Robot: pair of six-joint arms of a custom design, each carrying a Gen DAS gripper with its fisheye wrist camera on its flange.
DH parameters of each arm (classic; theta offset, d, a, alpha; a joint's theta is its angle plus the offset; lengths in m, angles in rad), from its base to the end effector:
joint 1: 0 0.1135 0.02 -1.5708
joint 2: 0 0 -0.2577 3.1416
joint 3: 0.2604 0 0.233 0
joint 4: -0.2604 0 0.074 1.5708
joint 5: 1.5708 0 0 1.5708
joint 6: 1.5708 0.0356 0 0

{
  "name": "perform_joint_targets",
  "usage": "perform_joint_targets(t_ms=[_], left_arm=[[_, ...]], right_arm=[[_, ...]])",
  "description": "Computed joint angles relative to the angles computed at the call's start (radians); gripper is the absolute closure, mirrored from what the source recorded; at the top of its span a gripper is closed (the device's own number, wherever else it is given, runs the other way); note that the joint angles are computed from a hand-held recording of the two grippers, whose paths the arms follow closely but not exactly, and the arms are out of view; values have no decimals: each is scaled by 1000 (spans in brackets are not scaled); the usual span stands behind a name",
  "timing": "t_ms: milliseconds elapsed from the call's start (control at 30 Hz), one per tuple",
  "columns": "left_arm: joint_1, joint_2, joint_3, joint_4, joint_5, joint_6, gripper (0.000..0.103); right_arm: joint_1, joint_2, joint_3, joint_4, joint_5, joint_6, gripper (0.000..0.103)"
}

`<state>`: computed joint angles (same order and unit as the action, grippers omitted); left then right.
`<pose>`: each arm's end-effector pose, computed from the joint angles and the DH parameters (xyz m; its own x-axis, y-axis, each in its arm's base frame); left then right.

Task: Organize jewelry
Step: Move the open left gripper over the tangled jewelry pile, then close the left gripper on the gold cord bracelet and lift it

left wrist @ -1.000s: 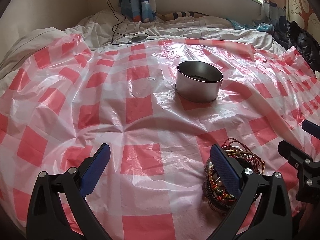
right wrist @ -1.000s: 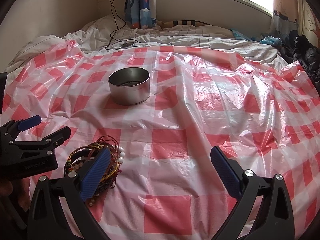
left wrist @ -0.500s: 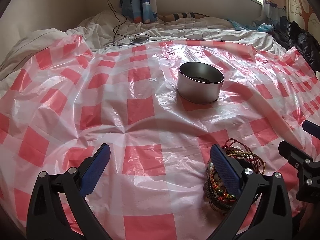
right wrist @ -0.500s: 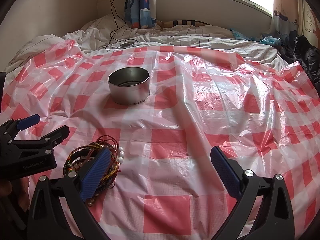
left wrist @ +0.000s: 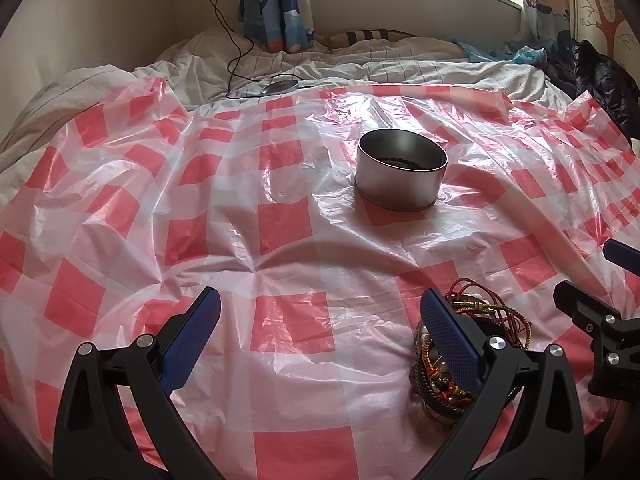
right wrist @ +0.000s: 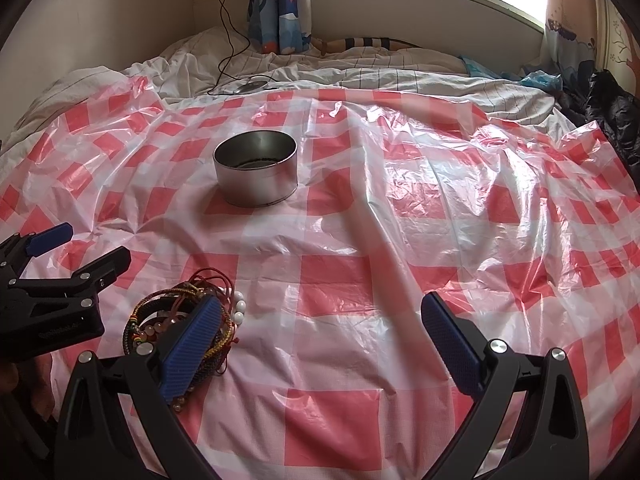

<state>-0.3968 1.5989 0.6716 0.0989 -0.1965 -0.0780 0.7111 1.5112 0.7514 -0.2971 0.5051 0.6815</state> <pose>0.2646 -0.1033 0.1467 -0.6976 0.2095 -0.6852 0.2036 0.9748 0.0907 0.2089 0.1572 0.1676 -0.7587 0.0741 -0.6472 0.1120 0.9935 -0.0176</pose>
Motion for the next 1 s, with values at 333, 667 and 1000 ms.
perform_joint_targets(t_ms=[333, 667, 1000], left_arm=[[6, -19, -5, -15, 11, 6, 6], [75, -9, 6, -85, 224, 8, 6], [10, 63, 30, -93, 225, 55, 7]], right_arm=[[-5, -2, -2, 0, -4, -1, 7], [-65, -85, -90, 31, -36, 46, 7], [-104, -112, -98, 21, -86, 59, 7]])
